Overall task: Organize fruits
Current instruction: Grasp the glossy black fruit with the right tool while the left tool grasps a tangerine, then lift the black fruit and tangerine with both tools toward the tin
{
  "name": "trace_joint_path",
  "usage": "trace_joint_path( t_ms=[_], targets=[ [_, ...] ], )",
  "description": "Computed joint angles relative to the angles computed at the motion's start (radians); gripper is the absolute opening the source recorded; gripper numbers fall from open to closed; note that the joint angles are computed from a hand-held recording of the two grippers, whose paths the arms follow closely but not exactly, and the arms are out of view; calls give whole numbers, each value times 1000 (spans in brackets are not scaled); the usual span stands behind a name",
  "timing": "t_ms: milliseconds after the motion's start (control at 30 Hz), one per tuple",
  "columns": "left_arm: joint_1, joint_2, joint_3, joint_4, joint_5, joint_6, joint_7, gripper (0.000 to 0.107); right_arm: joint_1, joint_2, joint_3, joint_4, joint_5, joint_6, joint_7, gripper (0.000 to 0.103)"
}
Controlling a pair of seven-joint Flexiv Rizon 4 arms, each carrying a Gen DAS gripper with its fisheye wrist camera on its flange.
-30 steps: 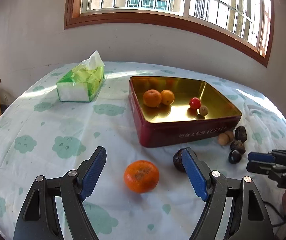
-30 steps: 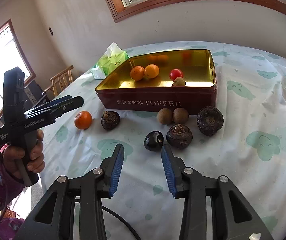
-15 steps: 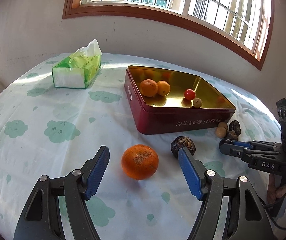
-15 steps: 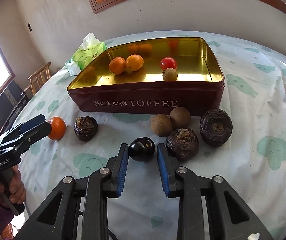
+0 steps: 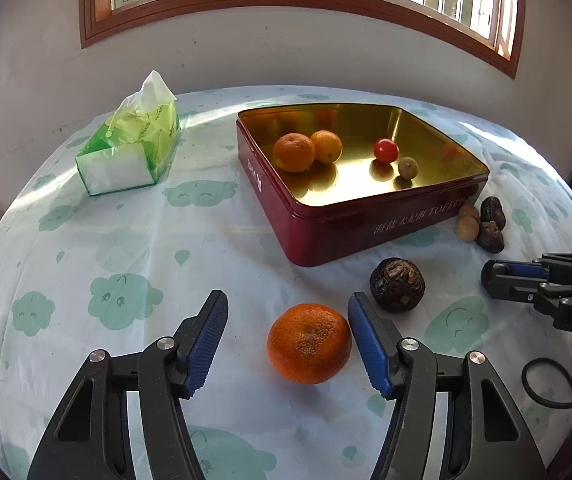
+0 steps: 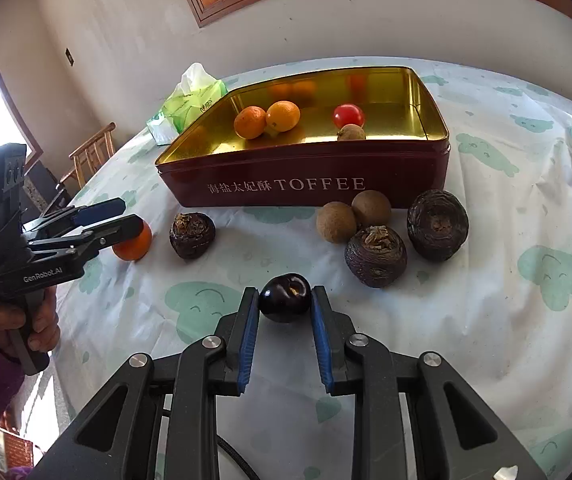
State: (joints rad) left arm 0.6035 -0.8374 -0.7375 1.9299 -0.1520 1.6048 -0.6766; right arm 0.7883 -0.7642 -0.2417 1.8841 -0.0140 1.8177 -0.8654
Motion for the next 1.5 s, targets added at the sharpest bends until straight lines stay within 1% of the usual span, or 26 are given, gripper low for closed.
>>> trace_joint_path(
  t_ms=[33,67,100,133,233,267,333,433,533,567,633,700,767,833,967,1067,1200,1333,1500],
  targets=[
    [-10,1,12,-5,-7,-21,-6,52,-10,0,12,-1,0,6,0,24],
    [-37,13,39,-6,-43,-41,7,43,-21,0,24,-2,-1,11,0,24],
    [-53,15,58,-2,-14,4,-11,42,-28,0,31,-2,0,14,0,23],
    [-79,25,87,-2,-13,18,-21,41,-29,-1,32,-3,2,14,0,23],
    [-113,36,126,8,6,74,-52,40,-28,-1,31,-4,4,13,-2,23],
    [-103,41,117,17,7,69,-69,40,-31,-1,34,-4,4,14,-2,23],
    [-40,37,49,54,12,65,-96,40,-37,-1,42,-5,5,17,-2,23],
    [-2,45,8,112,44,133,-159,40,-40,-1,46,-6,6,18,-4,23],
    [65,44,-65,159,62,133,-236,40,-49,-1,56,-6,6,23,-5,23],
    [82,44,-83,171,70,136,-259,40,-35,0,42,-5,10,19,-5,23],
    [118,42,-121,190,88,130,-298,40,29,4,-23,8,33,5,1,23],
    [146,44,-149,202,111,126,-329,40,36,11,-18,26,47,44,5,23],
    [152,56,-155,210,142,139,-351,40,83,22,-54,52,81,64,-2,24],
    [153,71,-153,220,174,165,-376,40,116,39,-73,81,115,92,-14,24],
    [148,101,-141,228,230,204,-430,40,141,77,-65,126,181,145,-50,24],
    [131,129,-112,232,272,233,-466,40,158,101,-57,148,233,175,-82,24],
    [131,151,-100,239,318,251,-502,40,198,124,-71,159,295,188,-130,24],
    [124,172,-84,243,345,268,-530,40,220,143,-73,161,336,197,-170,24],
    [112,195,-61,246,374,287,-561,40,225,159,-61,156,370,209,-210,24]
  ],
)
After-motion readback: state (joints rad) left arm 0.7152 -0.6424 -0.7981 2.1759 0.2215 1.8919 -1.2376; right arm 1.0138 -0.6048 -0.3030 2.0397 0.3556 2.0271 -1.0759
